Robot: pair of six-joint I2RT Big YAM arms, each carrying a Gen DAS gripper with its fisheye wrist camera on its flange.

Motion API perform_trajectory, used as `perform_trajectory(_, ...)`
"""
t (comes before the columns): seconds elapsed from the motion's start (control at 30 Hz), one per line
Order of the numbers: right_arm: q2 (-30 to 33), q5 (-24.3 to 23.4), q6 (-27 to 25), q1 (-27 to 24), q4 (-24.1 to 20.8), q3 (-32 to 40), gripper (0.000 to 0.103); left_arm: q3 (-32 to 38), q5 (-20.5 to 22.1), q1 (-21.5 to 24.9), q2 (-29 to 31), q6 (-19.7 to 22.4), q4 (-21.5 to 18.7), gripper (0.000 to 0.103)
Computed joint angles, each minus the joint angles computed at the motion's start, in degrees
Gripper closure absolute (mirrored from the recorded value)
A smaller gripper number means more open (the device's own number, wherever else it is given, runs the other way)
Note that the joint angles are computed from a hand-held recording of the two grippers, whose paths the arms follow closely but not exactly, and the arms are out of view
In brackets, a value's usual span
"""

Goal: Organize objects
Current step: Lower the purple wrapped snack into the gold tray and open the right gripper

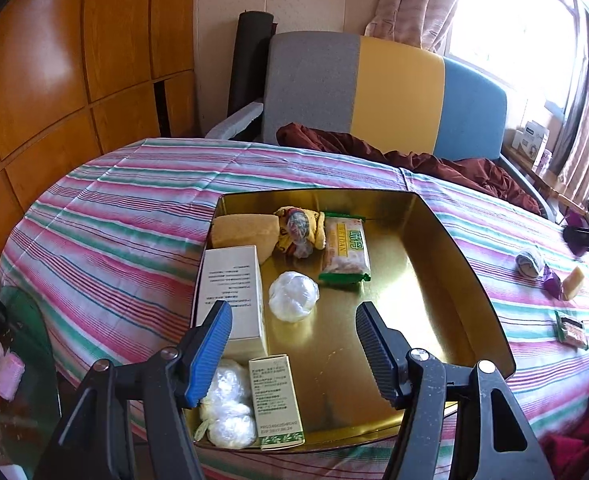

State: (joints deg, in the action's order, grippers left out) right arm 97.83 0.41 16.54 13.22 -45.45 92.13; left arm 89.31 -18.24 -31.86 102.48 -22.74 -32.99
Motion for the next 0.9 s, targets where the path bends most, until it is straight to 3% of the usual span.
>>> perform_trajectory(0.23, 14.3, -7.8, -2.9, 8.1, -8.5, 17.6, 0.069, -1.8, -0.2, 0.8, -1.3, -1.1, 0.4, 0.037)
perform_trajectory(0.43, 24.9, -9.4, -1.3, 12.2, -18.0, 30.9, 0.069, -4.3, 0.5, 2.1, -2.9, -2.7, 1.2, 0.036)
perform_trajectory(0.67, 34.6, -9.7, 3.4, 13.4, -25.3, 44.0, 0.068, -6.0, 1.2, 3.6, -3.8, -4.7, 1.2, 0.036)
perform_trajectory(0.77, 36.0, -13.8, 6.2, 13.2, -24.2, 45.4, 0.064, -6.3, 1.3, 3.7, -3.9, -5.1, 1.5, 0.034)
perform_trajectory(0.83, 35.8, -17.6, 7.5, 13.0, -22.9, 44.7, 0.052, -6.2, 1.5, 3.8, -3.8, -5.0, 1.4, 0.034)
perform_trajectory(0.9, 34.4, -17.9, 7.5, 13.2, -21.2, 42.4, 0.05, -6.2, 1.6, 3.7, -3.7, -4.9, 1.3, 0.033)
